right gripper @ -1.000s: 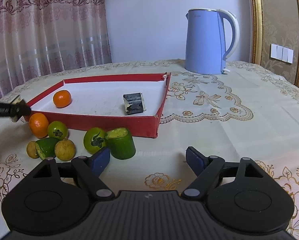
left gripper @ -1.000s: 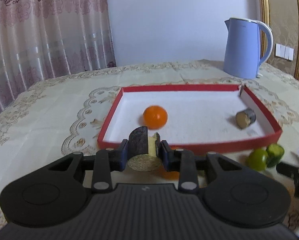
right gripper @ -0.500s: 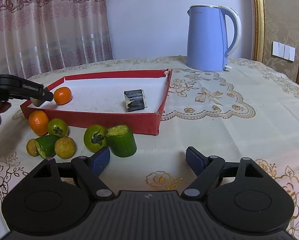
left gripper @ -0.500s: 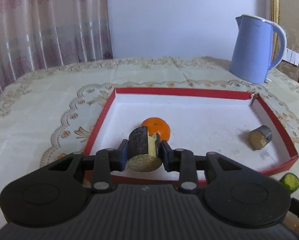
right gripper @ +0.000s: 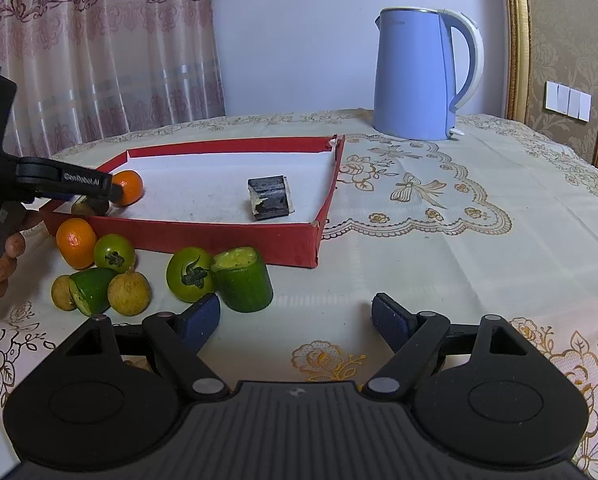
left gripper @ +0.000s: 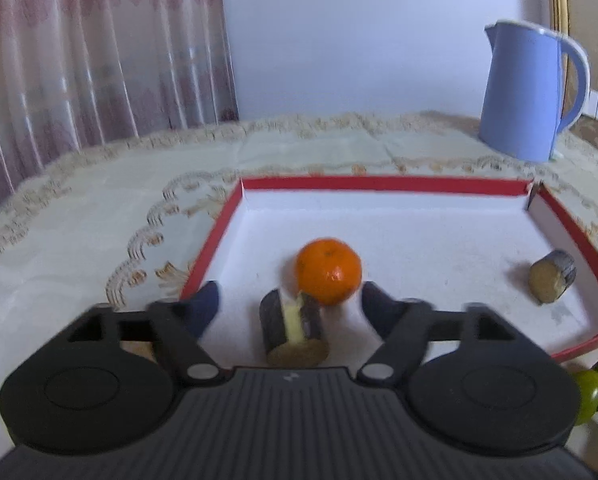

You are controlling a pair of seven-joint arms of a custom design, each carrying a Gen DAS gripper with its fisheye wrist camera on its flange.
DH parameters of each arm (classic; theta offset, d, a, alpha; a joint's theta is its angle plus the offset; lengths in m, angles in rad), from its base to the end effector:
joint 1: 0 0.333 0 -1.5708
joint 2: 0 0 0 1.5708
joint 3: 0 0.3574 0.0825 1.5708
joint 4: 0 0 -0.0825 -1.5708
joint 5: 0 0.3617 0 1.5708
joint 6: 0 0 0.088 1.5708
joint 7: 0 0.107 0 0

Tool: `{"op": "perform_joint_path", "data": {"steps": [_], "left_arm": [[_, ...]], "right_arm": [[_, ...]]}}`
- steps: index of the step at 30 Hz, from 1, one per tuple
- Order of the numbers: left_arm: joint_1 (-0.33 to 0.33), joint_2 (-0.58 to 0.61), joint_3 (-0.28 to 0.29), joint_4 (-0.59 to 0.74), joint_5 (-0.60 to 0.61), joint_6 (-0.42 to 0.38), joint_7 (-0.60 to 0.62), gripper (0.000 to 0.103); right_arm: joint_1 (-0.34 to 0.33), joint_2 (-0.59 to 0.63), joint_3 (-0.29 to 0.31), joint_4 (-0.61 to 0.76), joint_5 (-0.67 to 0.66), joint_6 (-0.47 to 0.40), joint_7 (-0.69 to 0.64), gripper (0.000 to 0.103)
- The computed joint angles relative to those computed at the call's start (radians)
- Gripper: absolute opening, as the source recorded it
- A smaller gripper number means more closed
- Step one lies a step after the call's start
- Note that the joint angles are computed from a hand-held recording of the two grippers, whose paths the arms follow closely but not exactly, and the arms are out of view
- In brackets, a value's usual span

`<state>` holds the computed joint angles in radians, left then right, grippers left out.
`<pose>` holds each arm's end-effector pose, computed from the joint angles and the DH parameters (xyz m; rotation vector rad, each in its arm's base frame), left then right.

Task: Organize fruits
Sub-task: 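Carry the eggplant piece with the left tool into the tray and release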

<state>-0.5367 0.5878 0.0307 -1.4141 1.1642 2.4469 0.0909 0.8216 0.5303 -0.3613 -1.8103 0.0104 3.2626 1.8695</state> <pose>0.6585 -0.3707 0.4504 -1.7107 1.4224 -0.6845 0.6083 0.3567 0.4313 -1.8028 1.3441 -0.6158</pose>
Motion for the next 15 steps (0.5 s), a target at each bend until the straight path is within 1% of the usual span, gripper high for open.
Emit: {"op": "perform_joint_path", "data": {"steps": [1,2,5,7,10,11,15], "left_arm": [[-0.014,-0.007,0.012,-0.009,0.026,-0.007,-0.026,0.089],[-0.029,-0.015,0.022,-0.020,0.055,-0.025,-0.056,0.091],[-0.058,-0.048,0.028,-0.064,0.141,-0.090,-0.148,0.092],[-0.068,-0.081,0.021,-0.107,0.192,-0.135,-0.225,0.093],[-0.072,-0.140,-0.004,-0.192,0.246,-0.186,-0.320,0.094],[-0.067,-0.161,-0.015,-0.224,0.259,-0.191,-0.343,0.094],[-0.033,-0.223,-0.069,-0.315,0.258,-0.212,-0.384,0.098]], "right_arm": [[-0.006,-0.001,0.007,0.000,0.000,0.000,-0.002,0.084],[-0.014,-0.002,0.016,0.000,-0.001,0.001,-0.004,0.084],[-0.038,-0.004,0.043,-0.001,0.001,0.008,-0.010,0.084],[-0.046,-0.003,0.052,0.002,0.004,0.008,-0.014,0.084],[-0.056,-0.004,0.064,0.002,0.007,0.010,-0.020,0.084],[-0.057,-0.004,0.065,0.003,0.008,0.011,-0.021,0.084],[-0.045,-0.002,0.052,0.004,0.013,0.008,-0.024,0.084]]}}
